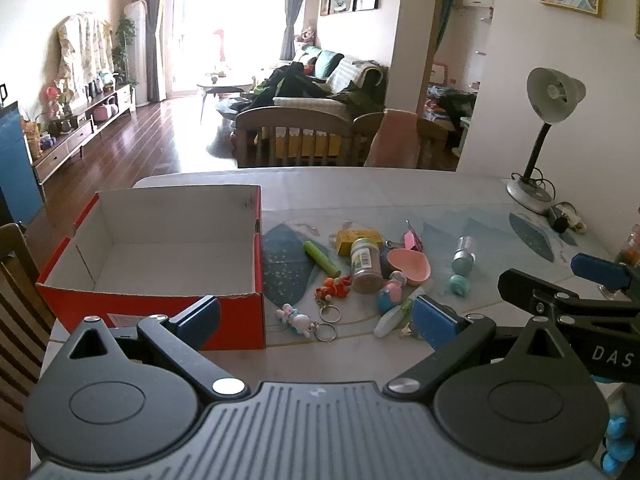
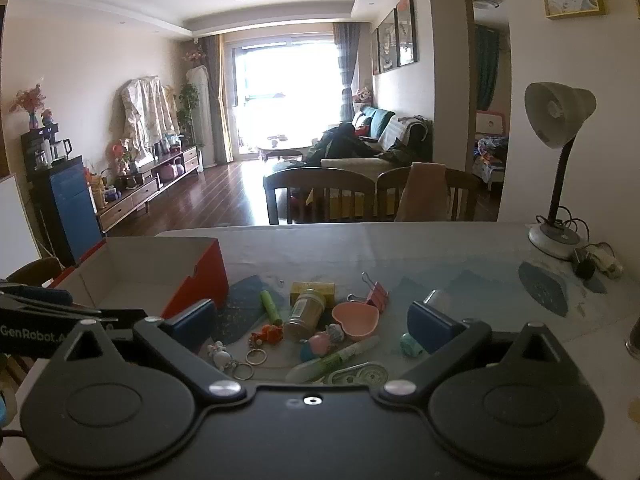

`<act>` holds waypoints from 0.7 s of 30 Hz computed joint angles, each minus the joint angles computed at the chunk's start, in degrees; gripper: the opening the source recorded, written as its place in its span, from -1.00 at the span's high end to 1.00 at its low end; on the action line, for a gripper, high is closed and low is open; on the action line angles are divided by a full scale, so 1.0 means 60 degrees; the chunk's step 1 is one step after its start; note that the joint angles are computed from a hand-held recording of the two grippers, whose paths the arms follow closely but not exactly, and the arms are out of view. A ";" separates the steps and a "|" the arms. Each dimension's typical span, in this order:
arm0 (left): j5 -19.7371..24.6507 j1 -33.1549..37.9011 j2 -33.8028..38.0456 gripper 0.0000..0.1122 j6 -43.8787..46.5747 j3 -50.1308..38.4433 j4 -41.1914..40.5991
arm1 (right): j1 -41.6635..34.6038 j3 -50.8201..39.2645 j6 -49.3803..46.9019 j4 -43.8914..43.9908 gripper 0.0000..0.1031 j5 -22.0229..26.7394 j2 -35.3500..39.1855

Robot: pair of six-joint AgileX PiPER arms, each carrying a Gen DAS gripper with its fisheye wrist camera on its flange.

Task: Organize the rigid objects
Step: 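Move both tools toward the scattered items on the table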

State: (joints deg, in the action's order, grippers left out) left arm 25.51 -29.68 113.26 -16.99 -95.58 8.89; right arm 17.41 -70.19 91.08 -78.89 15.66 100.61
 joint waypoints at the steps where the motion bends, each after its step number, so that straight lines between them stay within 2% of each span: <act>1: 0.0053 -0.0045 0.0013 -0.83 -0.0144 -0.0046 0.0098 | -0.0043 0.0050 0.0072 -0.0095 -0.97 -0.0081 -0.0027; 8: 0.0373 -0.0251 0.0242 -0.83 -0.0838 -0.0428 0.0701 | -0.0188 0.0064 -0.0321 0.0204 -0.96 -0.0379 -0.0031; 13: 0.0321 -0.0266 0.0272 -0.83 -0.1038 -0.0393 0.0841 | -0.0310 0.0009 -0.0616 0.0421 -0.96 -0.0552 -0.0001; 21: 0.0454 -0.0185 0.0489 -0.83 -0.0612 -0.0674 0.0306 | -0.0386 -0.0040 -0.0692 0.0422 -0.95 -0.0652 0.0054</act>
